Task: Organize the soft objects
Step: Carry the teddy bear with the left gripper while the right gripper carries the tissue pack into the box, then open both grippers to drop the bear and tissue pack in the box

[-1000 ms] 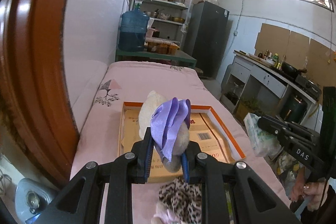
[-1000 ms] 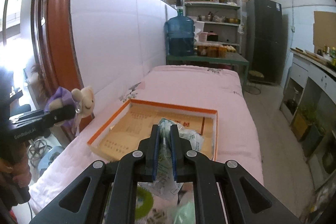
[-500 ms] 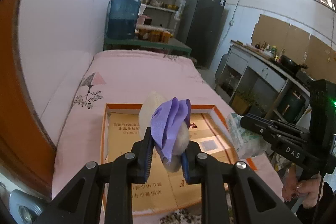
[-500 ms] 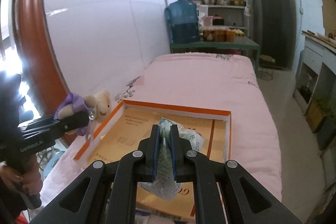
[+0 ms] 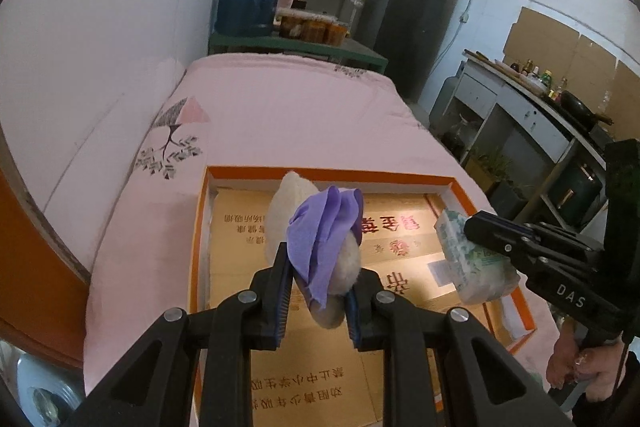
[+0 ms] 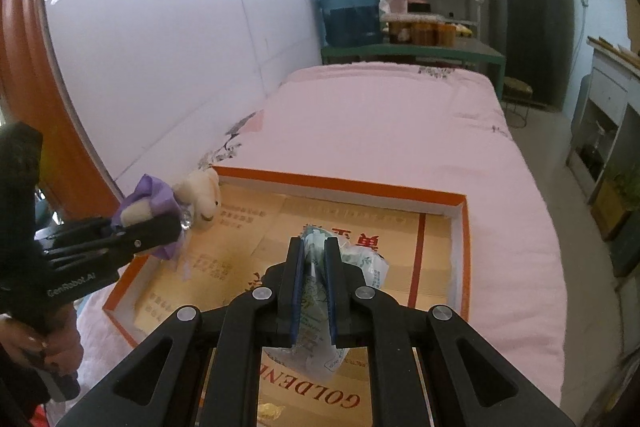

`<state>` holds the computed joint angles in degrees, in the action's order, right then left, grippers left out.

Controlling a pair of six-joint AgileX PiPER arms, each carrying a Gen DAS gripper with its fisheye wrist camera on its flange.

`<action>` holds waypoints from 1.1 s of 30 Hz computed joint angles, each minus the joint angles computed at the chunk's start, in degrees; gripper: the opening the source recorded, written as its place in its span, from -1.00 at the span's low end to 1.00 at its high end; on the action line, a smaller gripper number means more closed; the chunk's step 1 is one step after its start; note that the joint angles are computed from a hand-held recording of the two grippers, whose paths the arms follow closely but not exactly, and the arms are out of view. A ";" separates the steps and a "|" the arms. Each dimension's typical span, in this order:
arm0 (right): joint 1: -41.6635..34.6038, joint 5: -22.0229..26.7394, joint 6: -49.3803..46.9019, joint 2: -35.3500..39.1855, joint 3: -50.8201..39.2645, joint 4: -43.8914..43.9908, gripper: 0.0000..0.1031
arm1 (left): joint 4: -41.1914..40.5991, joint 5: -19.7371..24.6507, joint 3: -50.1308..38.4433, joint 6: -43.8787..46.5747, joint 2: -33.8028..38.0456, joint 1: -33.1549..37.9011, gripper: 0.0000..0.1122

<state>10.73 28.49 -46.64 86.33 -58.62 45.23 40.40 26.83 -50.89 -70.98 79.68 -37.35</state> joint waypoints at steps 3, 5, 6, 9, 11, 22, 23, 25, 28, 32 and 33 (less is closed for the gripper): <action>0.58 -0.27 1.13 1.85 -1.05 -1.01 -0.80 | -0.24 -0.39 0.22 0.55 0.73 0.54 -0.59; 0.84 -0.16 1.80 2.98 -1.75 -1.46 -0.81 | -0.61 -0.58 0.18 1.12 1.17 0.80 -0.59; 0.87 0.06 2.16 3.65 -2.30 -1.77 -0.81 | -0.93 -0.58 -0.01 1.47 1.40 0.94 -0.59; 0.86 0.61 2.79 5.04 -3.00 -1.95 -0.81 | -1.77 -0.92 -0.32 2.41 2.38 1.45 -0.59; 0.87 0.84 3.17 5.81 -3.44 -2.00 -0.81 | -1.82 -1.32 -0.15 2.49 3.09 1.56 -0.59; 2.13 3.67 12.16 9.63 -7.40 -10.41 -0.81 | 0.10 -1.16 -0.11 2.05 4.10 0.57 -0.59; 2.25 4.32 13.53 10.33 -8.08 -11.58 -0.81 | 1.57 -0.88 0.18 0.70 4.07 0.12 -0.59; 2.39 4.72 14.24 10.88 -8.30 -12.34 -0.81 | 4.32 0.14 0.29 -1.18 4.33 -1.08 -0.58; 2.68 4.87 15.09 10.96 -8.46 -13.20 -0.79 | 6.65 0.07 1.03 -3.18 4.29 -2.04 -0.56; 2.87 5.25 15.30 10.85 -8.47 -13.53 -0.73 | 5.87 -3.32 2.62 -3.49 3.28 -0.45 -0.54; 2.85 5.25 15.31 10.79 -8.44 -13.50 -0.71 | 6.43 -3.76 2.89 -4.11 3.05 -0.32 -0.52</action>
<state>13.58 33.73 -31.34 97.12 -67.06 31.73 46.84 23.08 -48.00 -75.09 82.73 -37.67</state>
